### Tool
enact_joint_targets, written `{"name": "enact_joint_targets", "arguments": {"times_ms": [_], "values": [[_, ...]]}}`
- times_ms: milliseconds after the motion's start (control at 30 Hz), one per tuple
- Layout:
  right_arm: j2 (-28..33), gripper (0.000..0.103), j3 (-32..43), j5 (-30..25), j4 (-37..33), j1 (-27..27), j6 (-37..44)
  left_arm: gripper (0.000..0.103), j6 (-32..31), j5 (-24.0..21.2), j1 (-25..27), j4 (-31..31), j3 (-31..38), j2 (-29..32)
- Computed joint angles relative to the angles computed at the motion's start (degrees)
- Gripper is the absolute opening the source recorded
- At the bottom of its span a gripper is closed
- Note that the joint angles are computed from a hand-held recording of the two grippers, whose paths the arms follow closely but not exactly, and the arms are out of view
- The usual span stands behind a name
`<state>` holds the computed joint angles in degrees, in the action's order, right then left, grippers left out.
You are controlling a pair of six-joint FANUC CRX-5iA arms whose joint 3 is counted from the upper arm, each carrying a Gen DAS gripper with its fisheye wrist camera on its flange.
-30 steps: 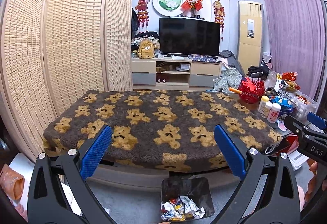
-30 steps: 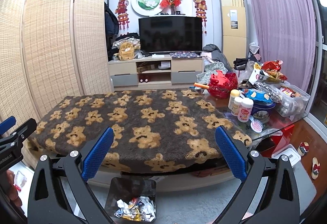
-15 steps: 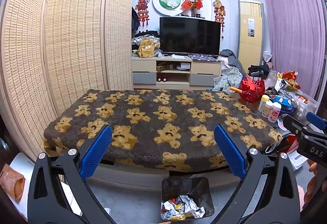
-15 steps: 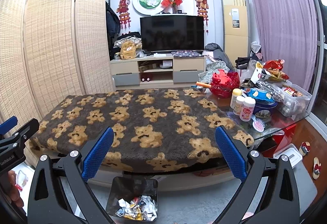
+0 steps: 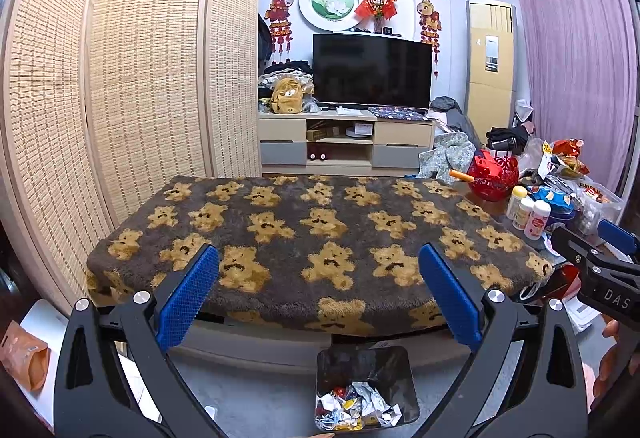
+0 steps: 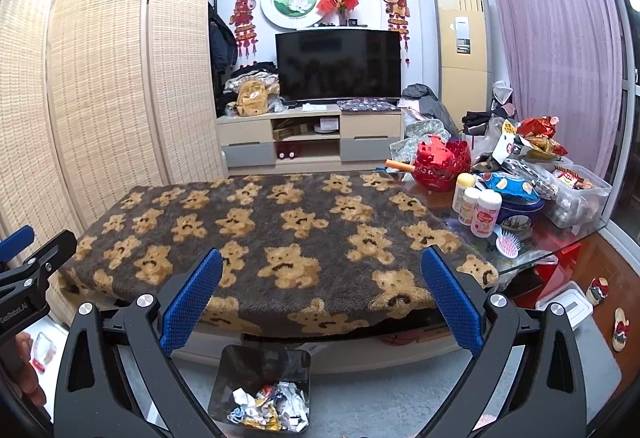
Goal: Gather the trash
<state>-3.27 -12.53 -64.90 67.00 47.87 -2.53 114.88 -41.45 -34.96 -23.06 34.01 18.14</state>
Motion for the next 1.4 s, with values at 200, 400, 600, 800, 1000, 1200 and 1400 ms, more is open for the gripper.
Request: {"name": "enact_joint_targets", "arguments": {"times_ms": [200,400,600,800,1000,1200,1400], "values": [[-0.07,0.1,-0.1,0.21,0.13,-0.1,0.05,0.095,0.22,0.26,-0.01,-0.41,-0.18,-0.17],[0.1,0.1,0.06,0.63,0.2,-0.2,0.2,0.095,0.38,0.12,-0.14,-0.71,0.03,-0.29],[0.2,0.1,0.66,1.42,-0.18,-0.28,1.02,0.095,-0.15,-0.22,-0.17,-0.37,0.42,-0.21],[0.09,0.1,0.5,1.34,-0.27,-0.27,0.86,0.095,-0.18,-0.18,-0.15,-0.37,0.39,-0.19],[0.09,0.1,0.49,1.36,-0.25,-0.28,0.82,0.095,-0.24,-0.21,-0.15,-0.3,0.43,-0.16],[0.25,0.1,0.76,1.33,-0.37,-0.22,0.95,0.095,-0.41,-0.32,-0.1,-0.21,0.44,-0.22],[0.31,0.1,0.79,1.24,-0.44,-0.09,0.91,0.095,-0.21,-0.19,-0.07,-0.14,0.27,-0.31]]}}
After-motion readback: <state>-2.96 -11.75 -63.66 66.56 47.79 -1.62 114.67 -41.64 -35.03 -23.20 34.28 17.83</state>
